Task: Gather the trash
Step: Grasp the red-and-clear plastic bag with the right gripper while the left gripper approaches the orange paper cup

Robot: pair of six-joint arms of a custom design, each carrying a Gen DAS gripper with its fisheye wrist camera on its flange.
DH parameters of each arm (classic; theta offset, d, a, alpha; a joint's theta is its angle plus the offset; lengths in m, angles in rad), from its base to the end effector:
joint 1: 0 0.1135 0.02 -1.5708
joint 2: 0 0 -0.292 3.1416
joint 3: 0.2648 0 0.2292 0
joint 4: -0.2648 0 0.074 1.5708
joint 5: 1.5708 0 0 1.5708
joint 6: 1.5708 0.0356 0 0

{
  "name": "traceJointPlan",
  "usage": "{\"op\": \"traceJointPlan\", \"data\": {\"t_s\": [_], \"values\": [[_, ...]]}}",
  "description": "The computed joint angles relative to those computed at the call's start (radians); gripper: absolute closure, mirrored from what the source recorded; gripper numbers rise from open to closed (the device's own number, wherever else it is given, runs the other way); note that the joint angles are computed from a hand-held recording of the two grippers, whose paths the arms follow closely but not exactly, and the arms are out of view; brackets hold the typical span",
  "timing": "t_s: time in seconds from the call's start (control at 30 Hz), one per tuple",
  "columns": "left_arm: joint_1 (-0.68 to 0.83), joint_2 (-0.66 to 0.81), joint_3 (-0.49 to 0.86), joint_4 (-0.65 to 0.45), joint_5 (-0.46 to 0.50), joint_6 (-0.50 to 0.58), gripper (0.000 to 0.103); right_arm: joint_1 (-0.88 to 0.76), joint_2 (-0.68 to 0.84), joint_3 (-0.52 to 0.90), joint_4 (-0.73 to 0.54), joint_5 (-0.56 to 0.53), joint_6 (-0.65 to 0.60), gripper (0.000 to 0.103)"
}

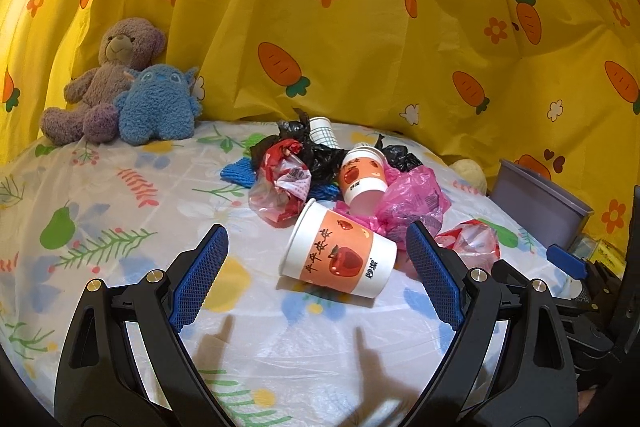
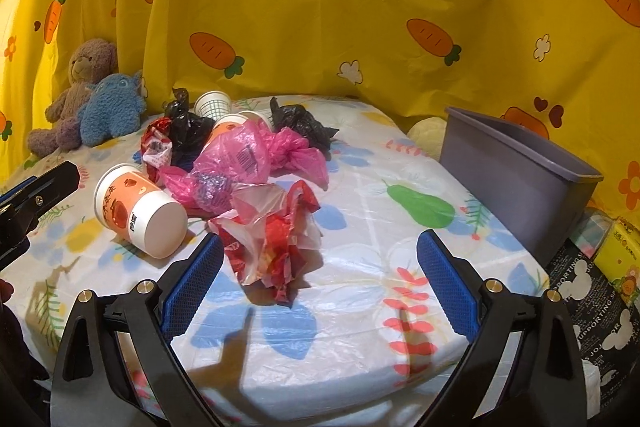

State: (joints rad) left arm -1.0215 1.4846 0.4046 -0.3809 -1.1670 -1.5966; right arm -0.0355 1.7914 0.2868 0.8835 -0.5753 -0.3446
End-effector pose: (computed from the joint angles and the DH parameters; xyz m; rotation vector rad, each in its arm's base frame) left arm 0.1123 -0.1208 0.1501 -0.6298 1.8765 0.2328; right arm 0.2434 0.0107 0.1212 -0.6335 2.0087 0.4027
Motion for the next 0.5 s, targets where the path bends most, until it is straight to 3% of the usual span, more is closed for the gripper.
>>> {"op": "traceJointPlan", "data": {"t_s": [0.17, 0.23, 0.27, 0.33, 0.43, 0.5], "values": [[0.02, -0.043, -0.084, 0.173, 0.008, 0.137, 0.014, 0.045, 0.054, 0.035, -0.018, -0.013, 0.015, 0.018], [0.048, -0.054, -0.115, 0.28, 0.024, 0.233, 0.014, 0.06, 0.068, 0.066, -0.063, -0.013, 0.008, 0.035], [0.062, -0.053, -0.13, 0.34, 0.032, 0.289, 0.014, 0.061, 0.074, 0.083, -0.095, -0.026, 0.003, 0.039], [0.096, -0.041, -0.149, 0.46, 0.068, 0.411, 0.014, 0.063, 0.088, 0.107, -0.137, -0.037, -0.01, 0.058], [0.146, 0.004, -0.154, 0.581, 0.131, 0.533, 0.011, 0.052, 0.103, 0.111, -0.133, -0.056, -0.028, 0.071], [0.177, 0.033, -0.156, 0.648, 0.168, 0.595, 0.011, 0.037, 0.102, 0.115, -0.14, -0.078, -0.043, 0.074]]}}
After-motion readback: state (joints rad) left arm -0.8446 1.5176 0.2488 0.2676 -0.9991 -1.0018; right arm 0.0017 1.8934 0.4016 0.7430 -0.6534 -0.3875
